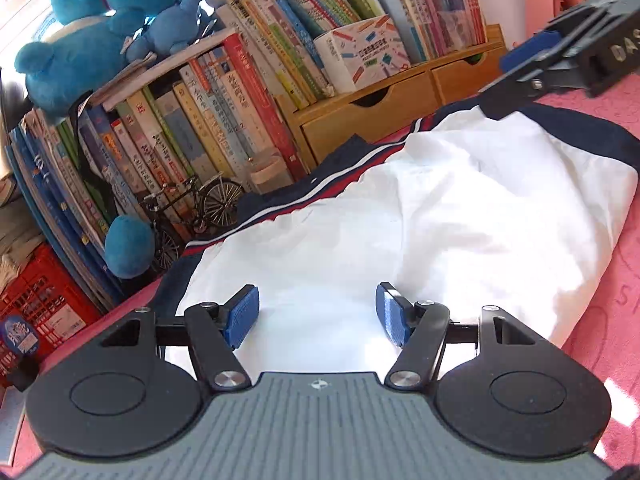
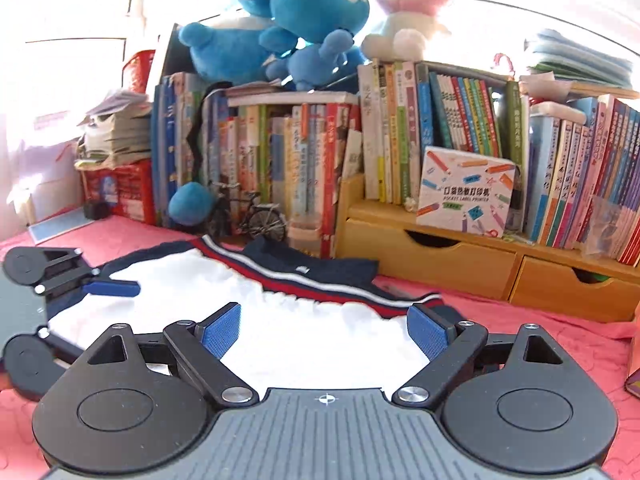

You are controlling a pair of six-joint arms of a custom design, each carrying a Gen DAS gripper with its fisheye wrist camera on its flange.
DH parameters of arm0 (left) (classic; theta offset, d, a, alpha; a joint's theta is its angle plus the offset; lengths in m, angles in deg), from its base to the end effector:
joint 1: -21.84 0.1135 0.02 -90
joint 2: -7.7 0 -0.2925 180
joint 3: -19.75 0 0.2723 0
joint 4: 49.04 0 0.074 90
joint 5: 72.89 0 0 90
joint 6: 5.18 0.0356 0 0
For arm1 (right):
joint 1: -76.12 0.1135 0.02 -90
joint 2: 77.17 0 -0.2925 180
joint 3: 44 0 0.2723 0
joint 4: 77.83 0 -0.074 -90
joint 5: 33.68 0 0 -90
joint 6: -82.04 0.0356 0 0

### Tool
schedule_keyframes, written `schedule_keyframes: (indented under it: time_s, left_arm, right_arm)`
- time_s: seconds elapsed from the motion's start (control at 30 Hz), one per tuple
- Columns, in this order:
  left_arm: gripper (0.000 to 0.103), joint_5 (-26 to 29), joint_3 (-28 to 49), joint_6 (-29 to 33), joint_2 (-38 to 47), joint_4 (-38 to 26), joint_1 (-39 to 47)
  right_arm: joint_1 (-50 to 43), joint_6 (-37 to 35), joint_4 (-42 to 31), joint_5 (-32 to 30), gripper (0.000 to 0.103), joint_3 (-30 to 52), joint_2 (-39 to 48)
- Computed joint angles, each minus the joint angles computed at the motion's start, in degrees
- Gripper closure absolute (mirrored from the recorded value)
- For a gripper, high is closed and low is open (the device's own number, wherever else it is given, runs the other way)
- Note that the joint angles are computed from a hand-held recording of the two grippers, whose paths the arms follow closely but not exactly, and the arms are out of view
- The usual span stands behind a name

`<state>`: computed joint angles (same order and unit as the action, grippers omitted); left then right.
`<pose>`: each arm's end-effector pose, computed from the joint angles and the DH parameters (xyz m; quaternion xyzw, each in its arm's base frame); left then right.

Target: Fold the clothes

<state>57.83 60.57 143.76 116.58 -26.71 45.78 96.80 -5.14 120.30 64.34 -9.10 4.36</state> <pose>0.2716 0.0952 0.0654 0.3862 0.7888 -0.0078 0.4781 0.2449 0.0871 0.1527 -0.0978 0.8525 0.0450 0.5116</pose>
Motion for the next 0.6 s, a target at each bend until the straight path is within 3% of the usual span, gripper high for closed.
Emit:
schedule_keyframes:
  time_s: [0.1, 0.23, 0.3, 0.33, 0.4, 0.5, 0.6]
  left_arm:
    - [0.036, -2.1, 1.9, -0.9, 2.4, 4.1, 4.0]
    - [0.034, -4.0, 2.9, 4.1, 4.7, 11.9, 10.1]
    - [0.034, -5.6, 3.7, 5.6, 5.2, 13.6, 12.0]
    - [0.034, -6.0, 4.5, 5.5, 4.6, 12.3, 12.8]
    - [0.036, -4.4, 6.5, 3.3, 0.6, 3.6, 13.3]
    - [0.035, 2.7, 9.2, -0.6, -5.0, -10.6, 11.7]
    - [0.03, 8.3, 11.8, -3.6, -7.9, -26.1, 5.6]
  right_arm:
    - [1.1, 0.0, -4.9, 0.1, 0.029, -1.4, -0.7]
    - [-6.8, 1.6, -2.9, 1.1, 0.038, -2.6, 6.4]
    - [-11.2, 3.9, -5.1, 0.2, 0.046, -3.4, 4.1]
    - [-12.6, 5.0, -6.7, 0.4, 0.045, -3.9, 1.7]
    - [-13.3, 5.9, -5.9, -0.8, 0.045, -5.4, -2.7]
    - [-13.0, 7.3, -3.0, -3.2, 0.046, -6.4, -7.0]
    - [-6.9, 7.1, 0.3, -2.5, 0.048, -0.5, 0.5]
